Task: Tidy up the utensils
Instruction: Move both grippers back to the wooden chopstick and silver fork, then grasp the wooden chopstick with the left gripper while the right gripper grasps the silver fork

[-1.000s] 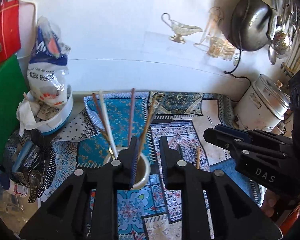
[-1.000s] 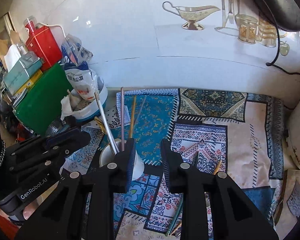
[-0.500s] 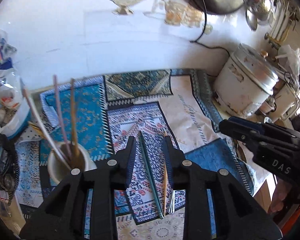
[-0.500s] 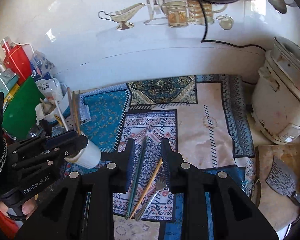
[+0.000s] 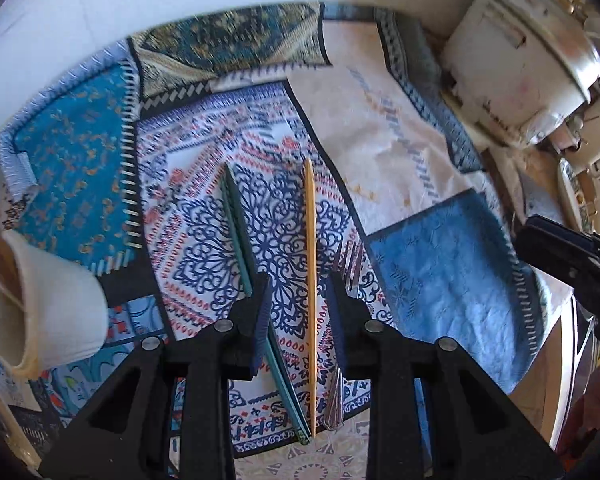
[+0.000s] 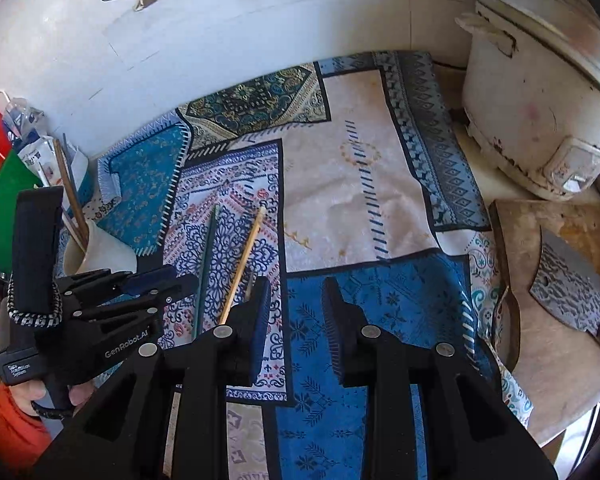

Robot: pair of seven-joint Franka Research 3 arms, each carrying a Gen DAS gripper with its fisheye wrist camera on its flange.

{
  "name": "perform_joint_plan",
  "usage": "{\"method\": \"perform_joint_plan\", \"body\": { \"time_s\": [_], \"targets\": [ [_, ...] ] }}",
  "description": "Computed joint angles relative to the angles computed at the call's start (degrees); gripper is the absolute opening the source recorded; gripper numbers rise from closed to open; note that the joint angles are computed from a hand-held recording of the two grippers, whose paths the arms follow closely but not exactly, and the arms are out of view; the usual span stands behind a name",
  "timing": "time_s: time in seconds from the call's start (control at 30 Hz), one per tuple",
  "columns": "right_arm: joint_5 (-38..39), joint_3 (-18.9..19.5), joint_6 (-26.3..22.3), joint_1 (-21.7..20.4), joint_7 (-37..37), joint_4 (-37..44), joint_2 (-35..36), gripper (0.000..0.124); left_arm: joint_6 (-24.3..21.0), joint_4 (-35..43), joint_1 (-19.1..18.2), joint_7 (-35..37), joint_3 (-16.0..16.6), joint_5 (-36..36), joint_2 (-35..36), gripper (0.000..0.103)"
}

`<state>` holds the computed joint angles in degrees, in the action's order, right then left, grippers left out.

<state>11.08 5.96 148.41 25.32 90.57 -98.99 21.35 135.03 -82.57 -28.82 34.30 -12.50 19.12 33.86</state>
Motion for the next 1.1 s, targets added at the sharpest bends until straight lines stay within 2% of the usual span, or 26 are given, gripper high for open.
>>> {"method": "perform_joint_plan", "body": {
  "time_s": [0.13, 0.37, 0.47, 0.57, 0.63, 0.73, 0.83, 1.1],
  "targets": [
    [1.13, 0.15, -1.53, -0.74, -0.59, -0.05, 0.94, 0.024, -3.03, 5.26, 0.38, 3.26, -0.84, -2.18, 4.63, 0.027],
    [2.36, 0.40, -4.70, -1.22, -1.27, 1.30, 2.92, 0.024, -7.74, 12.34, -0.36, 7.83, -0.31, -3.82, 9.80, 0.024],
    [3.53, 0.78, -5.47, -1.54, -1.87, 1.90, 3.63, 0.024, -7.16, 12.88, -0.49, 8.38, 0.08, -3.94, 10.21, 0.023],
    [4.14, 0.90, -6.00, -1.49, -2.10, 2.36, 4.19, 0.024, -7.05, 13.90, -0.75, 8.74, 0.50, -3.79, 10.86, 0.019],
    [4.64, 1.09, -6.22, -1.49, -2.37, 2.34, 4.34, 0.024, -8.08, 16.85, -1.24, 9.75, 0.90, -3.30, 12.61, 0.008],
    [5.17, 1.30, -7.14, -1.28, -2.43, 2.64, 4.88, 0.024, -8.39, 19.17, -1.14, 10.75, 0.81, -3.91, 14.11, 0.006],
    [6.08, 1.75, -8.29, -1.16, -2.59, 3.20, 5.70, 0.024, -6.21, 17.38, 0.30, 10.81, 0.08, -6.11, 13.43, 0.005],
    [7.88, 2.69, -12.02, 0.09, -2.87, 7.11, 9.51, 0.024, 8.01, -4.06, 2.94, 4.54, -0.09, -6.11, -1.06, 0.004]
  ]
}}
